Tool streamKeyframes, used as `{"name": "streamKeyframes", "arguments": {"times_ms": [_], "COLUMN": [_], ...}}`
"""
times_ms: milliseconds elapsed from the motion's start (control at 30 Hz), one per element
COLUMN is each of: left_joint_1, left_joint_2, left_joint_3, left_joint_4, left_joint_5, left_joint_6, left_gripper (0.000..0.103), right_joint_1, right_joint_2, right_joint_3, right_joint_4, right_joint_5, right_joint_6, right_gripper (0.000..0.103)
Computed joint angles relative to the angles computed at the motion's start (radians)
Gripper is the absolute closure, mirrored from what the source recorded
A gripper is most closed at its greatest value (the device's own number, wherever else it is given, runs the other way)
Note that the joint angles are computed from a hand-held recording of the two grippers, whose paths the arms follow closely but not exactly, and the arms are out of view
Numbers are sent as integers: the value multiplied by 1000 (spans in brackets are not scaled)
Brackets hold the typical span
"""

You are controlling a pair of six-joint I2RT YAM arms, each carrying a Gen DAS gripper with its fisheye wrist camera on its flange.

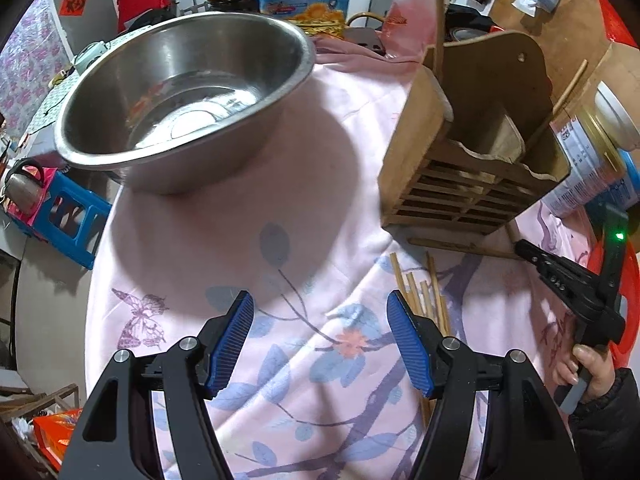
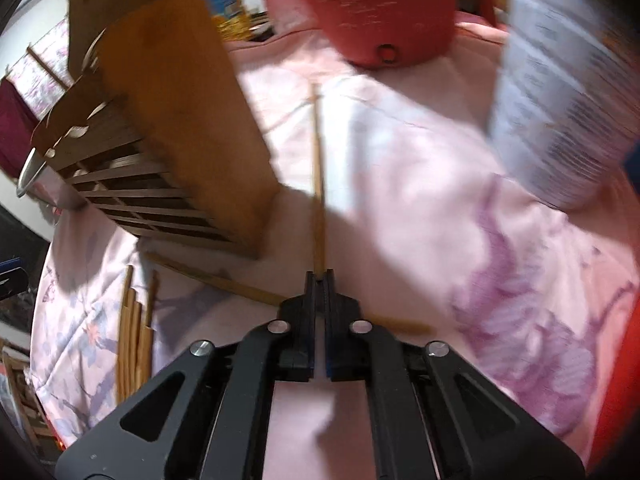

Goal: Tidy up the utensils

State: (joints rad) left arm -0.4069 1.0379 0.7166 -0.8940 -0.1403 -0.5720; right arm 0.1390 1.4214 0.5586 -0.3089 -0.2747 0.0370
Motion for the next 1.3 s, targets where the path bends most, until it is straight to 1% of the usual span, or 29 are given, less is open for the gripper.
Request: {"name": "streamKeyframes", "arguments": {"times_ms": [67, 133, 167, 233, 300, 400, 467, 533, 600, 700, 967, 1100, 1200, 1233, 1300], "left_joint_1": [-21, -46, -58, -77, -95, -125, -141, -159, -182, -212, -256, -279, -273, -274, -287], "left_joint_2": [6, 15, 19, 26, 28, 25, 22, 13, 9, 18, 85, 101, 113, 118, 135], "left_joint_3": [0, 3, 5, 7, 9, 10, 11, 12, 9, 5, 28, 39, 36, 33, 35], "left_joint_4": [7, 9, 10, 10, 3, -15, -28, -52, -68, -71, -17, -15, 1, 11, 33], "left_joint_5": [-1, -7, -10, -15, -21, -39, -52, -69, -80, -90, -75, -82, -72, -67, -65], "left_joint_6": [-7, -16, -22, -32, -46, -69, -83, -101, -122, -139, -136, -124, -114, -114, -113], "left_gripper": [35, 35, 35, 35, 35, 35, 35, 35, 35, 35, 35, 35, 35, 35, 35], "right_joint_1": [-54, -100, -112, -114, -93, -12, 29, 39, 41, 11, -51, -98, -170, -195, -276], "right_joint_2": [-22, -39, -54, -57, -77, -47, 6, 63, 64, 87, -12, -80, -176, -214, -323], "right_joint_3": [-6, -12, -20, -15, -20, -13, -11, -3, -17, 1, -23, -31, -46, -52, -53], "right_joint_4": [-31, -57, -55, -58, -51, 0, 58, 99, 133, 122, 51, 18, -61, -92, -194], "right_joint_5": [-11, -38, -48, -81, -82, -54, -35, -37, -23, -54, -58, -71, -89, -98, -127], "right_joint_6": [-37, -80, -85, -88, -81, -41, -15, -2, 5, 2, -49, -39, -58, -76, -140], "right_gripper": [102, 96, 95, 92, 90, 90, 90, 90, 97, 97, 97, 97, 97, 97, 97]}}
